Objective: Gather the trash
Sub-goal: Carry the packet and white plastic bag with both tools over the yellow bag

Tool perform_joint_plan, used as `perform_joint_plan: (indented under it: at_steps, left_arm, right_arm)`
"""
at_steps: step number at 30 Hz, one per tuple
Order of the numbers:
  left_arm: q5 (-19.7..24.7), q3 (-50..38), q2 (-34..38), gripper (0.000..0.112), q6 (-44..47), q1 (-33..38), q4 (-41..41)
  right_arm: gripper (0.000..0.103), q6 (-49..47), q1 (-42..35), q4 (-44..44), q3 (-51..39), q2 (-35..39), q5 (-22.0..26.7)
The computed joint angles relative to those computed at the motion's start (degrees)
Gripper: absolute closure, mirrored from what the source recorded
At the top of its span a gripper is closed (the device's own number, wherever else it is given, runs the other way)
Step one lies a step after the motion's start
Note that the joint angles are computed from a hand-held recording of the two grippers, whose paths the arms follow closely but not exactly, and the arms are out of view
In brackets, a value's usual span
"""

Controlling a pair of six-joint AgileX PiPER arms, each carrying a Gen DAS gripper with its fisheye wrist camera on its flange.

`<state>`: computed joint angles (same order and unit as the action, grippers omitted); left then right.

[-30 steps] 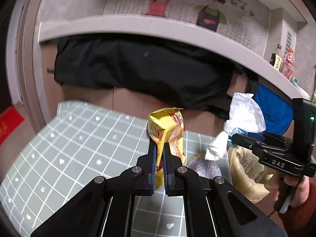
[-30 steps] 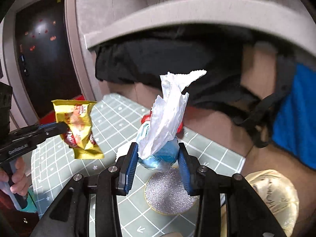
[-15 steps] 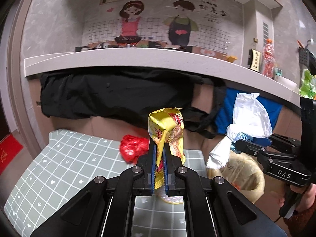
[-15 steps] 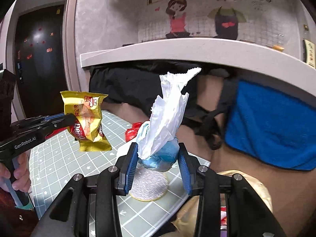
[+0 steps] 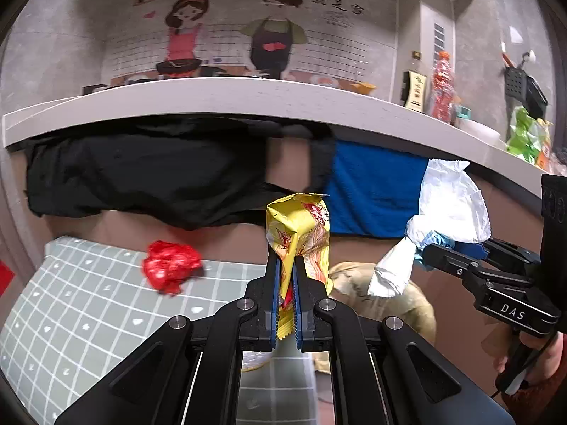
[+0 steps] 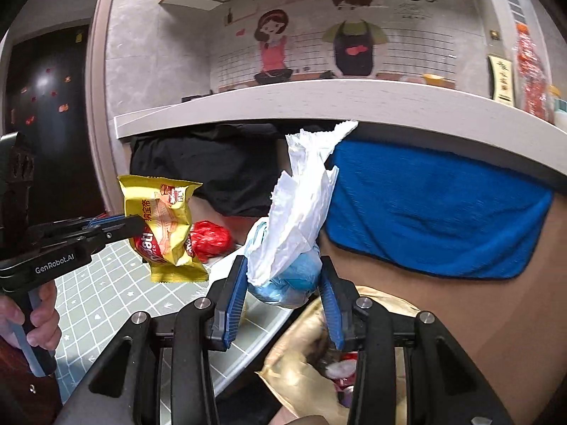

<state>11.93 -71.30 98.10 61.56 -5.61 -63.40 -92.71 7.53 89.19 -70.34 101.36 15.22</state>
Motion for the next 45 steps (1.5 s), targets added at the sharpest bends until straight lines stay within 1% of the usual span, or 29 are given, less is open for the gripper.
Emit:
perform_joint_plan:
  at_steps: [8, 12, 15, 22, 26, 28, 36, 39, 41, 43, 44, 45]
  left_arm:
    - [0.19, -4.28, 4.69, 0.106, -4.86, -5.36, 3.36]
    - [0.85, -6.79, 7.12, 0.106, -9.95, -7.17, 8.18]
    - [0.66, -8.30, 8.64, 0.106, -14.16, -8.50, 12.36]
    - [0.38, -11.44, 11.70, 0.106, -21.28, -10.23, 18.95]
    - [0.87, -13.47, 13.68, 0.106, -23.22, -10.56, 20.41]
    - [1.47, -14.73, 14.93, 0.106, -23.33, -10.62, 20.17]
    - [4.54, -21.46, 20.40, 0.106, -31.81, -11.66, 27.61]
    - [6.41, -24.16, 22.71, 0.106, -31.87, -11.66, 27.13]
    - [8.42, -26.64, 24.68, 0.106, -31.79, -11.41, 26.44]
    - [10.65, -28.55, 26.34, 0.106, -27.62, -10.76, 21.57]
    - [12.27, -30.11, 27.60, 0.101, -25.01, -10.19, 18.54]
    - [13.30, -31.25, 28.43, 0.097, -24.60, -9.95, 17.80]
  right_arm:
    - [0.066, -5.75, -6.05, 5.85, 3.93, -1.64, 2.70]
    - [0.066, -8.82, -8.66, 8.79, 5.65, -1.90, 3.64]
    - [0.066, -7.96, -9.87, 7.95, 5.51, -1.16, 4.08]
    - [0.066, -6.52, -11.81, 6.57, 4.31, 1.12, 5.34]
    - [0.066, -6.23, -12.44, 6.49, 3.73, 2.51, 5.67]
    - [0.066, -5.80, -12.86, 6.28, 3.25, 3.38, 6.00]
    - [0.066, -1.31, -13.98, 2.48, 0.60, 6.51, 6.00]
    - [0.066, 0.88, -14.68, 0.85, -0.24, 7.65, 6.60]
    - [0.066, 2.86, -15.02, -0.56, -1.22, 8.57, 7.03]
    - [0.065, 5.43, -15.34, -2.34, -2.47, 9.78, 7.57]
    - [0.063, 6.88, -15.64, -3.23, -3.41, 10.74, 8.32]
    - [0.063, 8.58, -15.87, -4.63, -4.30, 11.60, 8.92]
